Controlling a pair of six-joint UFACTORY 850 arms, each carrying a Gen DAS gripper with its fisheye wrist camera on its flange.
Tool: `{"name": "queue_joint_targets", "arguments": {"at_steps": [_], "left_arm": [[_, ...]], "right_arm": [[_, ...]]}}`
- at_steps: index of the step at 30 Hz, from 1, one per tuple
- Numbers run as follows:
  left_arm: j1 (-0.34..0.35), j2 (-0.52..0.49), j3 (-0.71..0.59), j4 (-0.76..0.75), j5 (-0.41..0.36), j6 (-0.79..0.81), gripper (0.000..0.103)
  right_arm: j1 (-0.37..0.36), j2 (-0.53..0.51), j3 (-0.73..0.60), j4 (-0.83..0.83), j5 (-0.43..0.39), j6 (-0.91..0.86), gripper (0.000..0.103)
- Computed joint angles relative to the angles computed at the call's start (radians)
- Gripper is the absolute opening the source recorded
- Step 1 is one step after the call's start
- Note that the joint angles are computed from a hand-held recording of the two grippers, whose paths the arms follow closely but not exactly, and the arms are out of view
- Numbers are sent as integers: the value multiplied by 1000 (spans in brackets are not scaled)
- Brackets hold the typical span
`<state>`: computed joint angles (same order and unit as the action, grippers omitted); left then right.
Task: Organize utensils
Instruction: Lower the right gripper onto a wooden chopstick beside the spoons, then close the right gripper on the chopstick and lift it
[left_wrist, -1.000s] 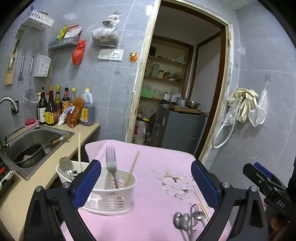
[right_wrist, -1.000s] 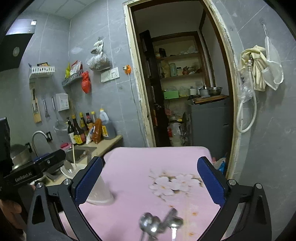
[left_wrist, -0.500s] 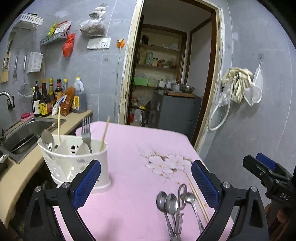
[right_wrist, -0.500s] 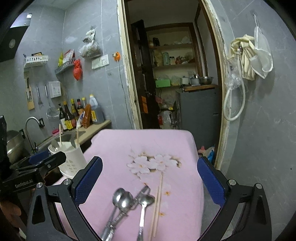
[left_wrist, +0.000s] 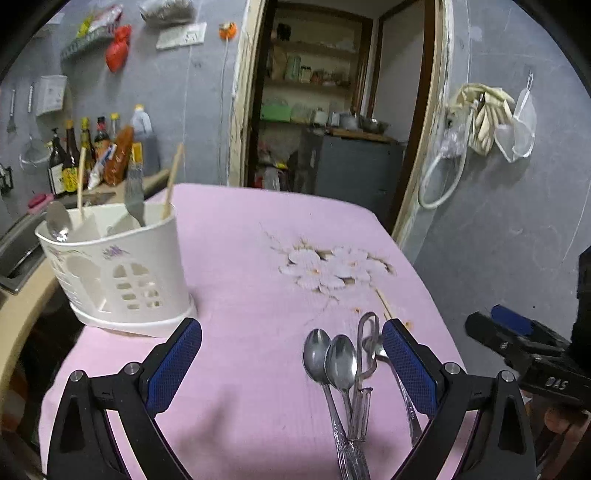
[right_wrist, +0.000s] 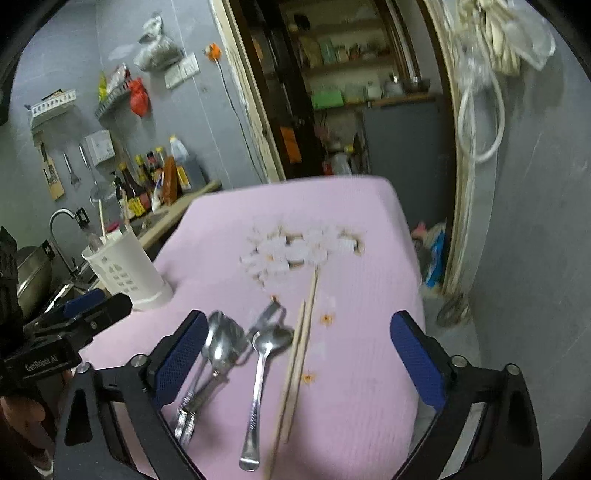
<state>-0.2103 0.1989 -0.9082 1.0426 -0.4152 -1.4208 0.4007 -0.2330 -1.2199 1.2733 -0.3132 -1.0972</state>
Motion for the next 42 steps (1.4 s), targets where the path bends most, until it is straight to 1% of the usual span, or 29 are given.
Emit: {"name": "queue_joint_targets", "arguments": {"at_steps": [2, 3, 4, 5, 6, 7, 8, 9, 10, 11, 13, 14, 16, 19, 23, 28, 33, 36, 37, 38, 39, 42], "left_arm": [[17, -19, -11, -79, 26, 79, 90], [26, -31, -20, -139, 34, 138, 84], [35, -46, -29, -210, 41, 206, 79], [43, -59, -37, -275, 48, 268, 76], [51, -68, -42, -326, 54, 316, 70], [59, -80, -49, -390, 58, 377, 65], [66, -92, -55, -448, 61, 431, 63], [74, -103, -62, -518, 64, 496, 58], [82, -115, -68, -590, 67, 561, 53], [90, -126, -74, -656, 66, 619, 50], [107, -151, -87, -802, 63, 742, 40], [114, -163, -93, -866, 60, 794, 38], [122, -184, -104, -946, 48, 863, 31], [129, -215, -123, -1034, 23, 945, 25], [143, -243, -142, -1124, 0, 1025, 21], [169, -268, -167, -1236, -14, 1140, 19], [175, -312, -221, -1248, -63, 1256, 18], [175, -338, -255, -1261, -109, 1327, 16], [175, -342, -262, -1260, -119, 1337, 16], [176, -348, -270, -1258, -129, 1344, 16], [176, -353, -277, -1254, -139, 1349, 16], [175, -364, -294, -1244, -160, 1353, 13]], "right_arm": [[-2, -35, -24, -73, -29, 71, 80], [-3, -48, -33, -96, -41, 91, 78], [-4, -63, -45, -125, -53, 119, 73], [-3, -81, -58, -141, -67, 136, 67], [-1, -93, -70, -166, -74, 160, 63], [-1, -99, -75, -182, -77, 174, 58], [1, -114, -88, -216, -83, 205, 53], [2, -123, -97, -238, -88, 226, 50], [7, -140, -113, -288, -90, 277, 46], [9, -154, -128, -318, -96, 308, 41], [12, -171, -147, -362, -102, 352, 35], [16, -183, -160, -394, -107, 382, 32], [21, -202, -180, -431, -116, 416, 31], [26, -220, -203, -477, -128, 456, 29], [30, -237, -235, -552, -140, 519, 24], [44, -278, -306, -703, -181, 646, 23], [61, -326, -390, -849, -242, 765, 22], [68, -365, -459, -916, -303, 832, 22], [69, -376, -476, -927, -317, 841, 22], [73, -396, -511, -956, -348, 866, 22], [73, -399, -515, -964, -356, 872, 22], [83, -439, -587, -1025, -428, 927, 22]]}}
